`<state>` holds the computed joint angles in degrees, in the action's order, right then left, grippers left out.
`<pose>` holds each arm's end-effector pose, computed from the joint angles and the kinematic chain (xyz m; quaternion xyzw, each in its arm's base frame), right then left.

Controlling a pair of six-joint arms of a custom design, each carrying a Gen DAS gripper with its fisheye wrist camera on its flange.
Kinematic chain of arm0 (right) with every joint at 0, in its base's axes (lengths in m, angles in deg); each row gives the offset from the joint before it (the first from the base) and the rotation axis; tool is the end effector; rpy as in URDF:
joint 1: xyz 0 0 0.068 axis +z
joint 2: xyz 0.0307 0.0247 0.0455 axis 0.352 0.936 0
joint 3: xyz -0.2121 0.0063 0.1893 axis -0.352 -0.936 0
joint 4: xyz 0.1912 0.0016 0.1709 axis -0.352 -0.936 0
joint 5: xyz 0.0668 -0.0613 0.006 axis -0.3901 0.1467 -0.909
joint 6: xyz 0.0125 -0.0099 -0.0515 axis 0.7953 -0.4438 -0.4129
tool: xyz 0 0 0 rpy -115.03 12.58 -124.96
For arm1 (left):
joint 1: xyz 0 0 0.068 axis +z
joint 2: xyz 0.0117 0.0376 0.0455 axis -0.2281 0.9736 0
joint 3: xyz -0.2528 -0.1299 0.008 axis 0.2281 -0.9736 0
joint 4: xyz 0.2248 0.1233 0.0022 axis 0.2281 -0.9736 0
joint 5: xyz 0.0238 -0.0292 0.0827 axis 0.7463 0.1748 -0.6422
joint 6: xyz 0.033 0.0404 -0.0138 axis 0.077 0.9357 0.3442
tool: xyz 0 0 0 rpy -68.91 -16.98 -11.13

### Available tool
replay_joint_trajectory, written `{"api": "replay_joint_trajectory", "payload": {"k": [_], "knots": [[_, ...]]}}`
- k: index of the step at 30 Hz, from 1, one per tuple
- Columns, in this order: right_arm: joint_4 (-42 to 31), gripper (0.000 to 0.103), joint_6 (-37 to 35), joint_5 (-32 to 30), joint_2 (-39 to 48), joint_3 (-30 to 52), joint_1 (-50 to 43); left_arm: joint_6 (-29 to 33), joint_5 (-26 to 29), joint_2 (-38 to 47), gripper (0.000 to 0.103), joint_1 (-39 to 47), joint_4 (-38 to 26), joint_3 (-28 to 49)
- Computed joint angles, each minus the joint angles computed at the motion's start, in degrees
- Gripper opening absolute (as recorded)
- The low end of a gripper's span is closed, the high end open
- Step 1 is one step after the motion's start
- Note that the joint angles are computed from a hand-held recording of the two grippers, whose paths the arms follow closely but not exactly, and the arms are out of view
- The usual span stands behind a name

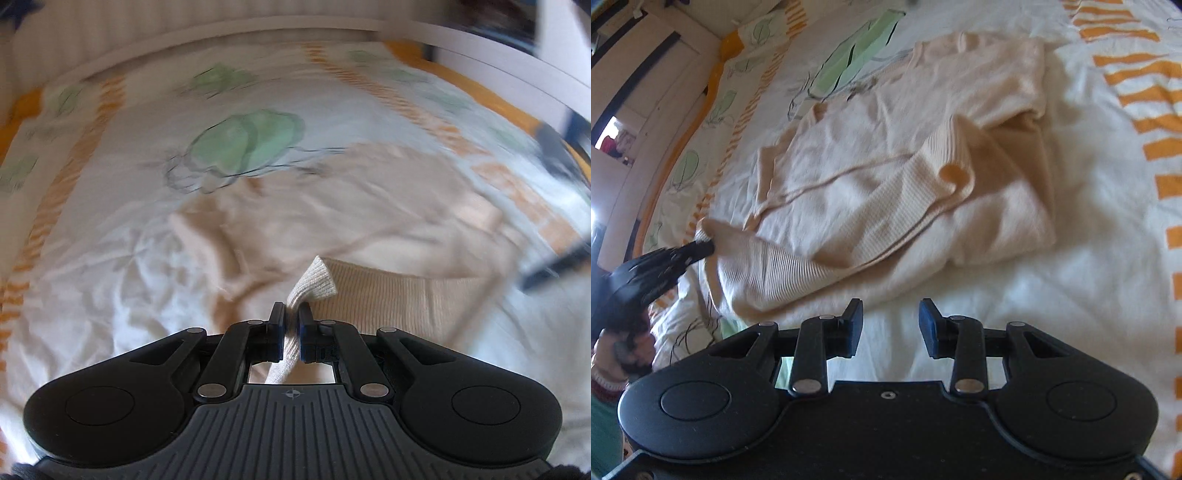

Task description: Fold small clothes

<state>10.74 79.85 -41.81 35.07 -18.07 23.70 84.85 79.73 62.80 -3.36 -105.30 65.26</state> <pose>0.2472 0.0334 0.2483 -0.0243 0.9386 0.3027 0.1639 0.2116 0.0265 0.2890 0.1574 0.9259 -0.0389 0.3413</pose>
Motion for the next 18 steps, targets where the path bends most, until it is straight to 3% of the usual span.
{"api": "replay_joint_trajectory", "payload": {"k": [4,7,12,14,16,18], "knots": [[2.3,0.046,0.2,2.3,1.1,1.6,0.2,-7.1,-2.8,10.3,0.007,-0.2,8.1,0.9],[4.5,0.046,-0.5,3.7,2.1,2.9,0.0,-13.4,-2.6,17.1,0.007,1.1,10.0,2.7],[9.1,0.056,-3.1,7.3,4.5,4.2,-0.8,-13.6,-0.8,19.9,0.01,2.7,10.8,2.0],[10.1,0.056,-4.7,8.5,5.9,4.9,-1.3,-12.4,-0.6,19.2,0.017,2.7,10.5,1.8],[10.1,0.056,-6.4,9.6,7.6,5.9,-1.6,-12.1,0.3,18.8,0.036,2.9,9.9,1.8],[8.3,0.057,-7.3,8.4,9.4,7.4,-2.2,-11.5,0.7,18.6,0.044,2.8,9.9,1.4]]}}
